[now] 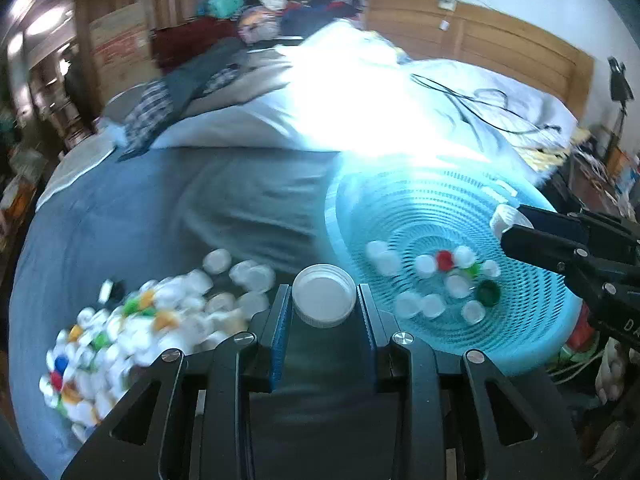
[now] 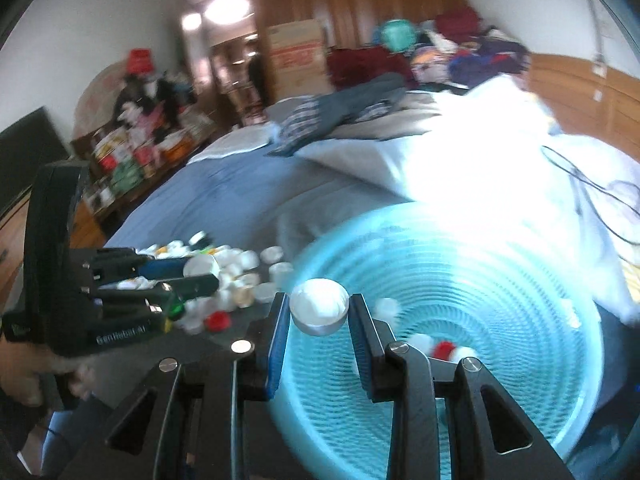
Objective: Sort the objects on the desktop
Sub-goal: 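Carry both white caps over the turquoise basket, then open both tools to drop the white caps into the basket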
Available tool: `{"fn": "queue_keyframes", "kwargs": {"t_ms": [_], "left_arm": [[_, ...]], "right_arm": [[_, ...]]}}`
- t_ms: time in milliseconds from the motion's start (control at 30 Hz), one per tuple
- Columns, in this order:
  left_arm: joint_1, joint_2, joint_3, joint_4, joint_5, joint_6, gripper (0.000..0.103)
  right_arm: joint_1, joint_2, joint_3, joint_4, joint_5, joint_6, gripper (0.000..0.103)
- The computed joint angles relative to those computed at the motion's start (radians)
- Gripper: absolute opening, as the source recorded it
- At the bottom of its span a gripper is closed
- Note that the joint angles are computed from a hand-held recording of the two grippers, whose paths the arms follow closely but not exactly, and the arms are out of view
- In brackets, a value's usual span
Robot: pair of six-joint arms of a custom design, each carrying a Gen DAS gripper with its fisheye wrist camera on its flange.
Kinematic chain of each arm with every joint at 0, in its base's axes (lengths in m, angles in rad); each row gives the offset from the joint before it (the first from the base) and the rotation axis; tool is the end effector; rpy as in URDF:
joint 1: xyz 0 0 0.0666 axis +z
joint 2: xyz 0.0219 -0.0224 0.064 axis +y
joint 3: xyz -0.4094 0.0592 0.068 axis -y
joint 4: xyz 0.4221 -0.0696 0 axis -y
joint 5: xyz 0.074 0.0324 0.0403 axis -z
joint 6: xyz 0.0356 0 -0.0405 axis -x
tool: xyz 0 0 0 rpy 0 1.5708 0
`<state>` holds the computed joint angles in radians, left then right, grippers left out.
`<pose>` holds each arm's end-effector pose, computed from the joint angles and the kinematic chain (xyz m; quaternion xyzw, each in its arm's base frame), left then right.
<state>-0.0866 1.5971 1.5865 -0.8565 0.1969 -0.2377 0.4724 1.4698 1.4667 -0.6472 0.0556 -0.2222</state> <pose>0.5902 -0.0586 0.4504 0.1842 0.9165 -0.0661 0.3489 0.4975 0.2515 0.4770 -0.0995 0.8901 0.1277 0.4260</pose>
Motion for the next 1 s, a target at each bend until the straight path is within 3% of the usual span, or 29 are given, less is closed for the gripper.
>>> {"fn": "queue_keyframes", "kwargs": {"t_ms": [267,933,967,1000], "left_arm": [[-0.064,0.048,0.070,-0.033,-0.012,-0.015,0.027],[-0.083,0.081,0.105,-0.049,-0.019,-0.009,0.027],[-0.083,0.081,0.103,-0.047,-0.025,-0.010,0.027],[-0.082,0.079,0.101,-0.044,-0.030,-0.008,0.029]], "right_arm": [[-0.051,-0.042,-0.039,0.005,0.003,-0.023,0.033],[-0.053,-0.031,-0.042,0.005,0.005,-0.038,0.033],[-0.052,-0.029,-0.040,0.004,0.010,-0.037,0.034],[-0.052,-0.028,-0.039,0.004,0.016,-0.038,0.048]]}}
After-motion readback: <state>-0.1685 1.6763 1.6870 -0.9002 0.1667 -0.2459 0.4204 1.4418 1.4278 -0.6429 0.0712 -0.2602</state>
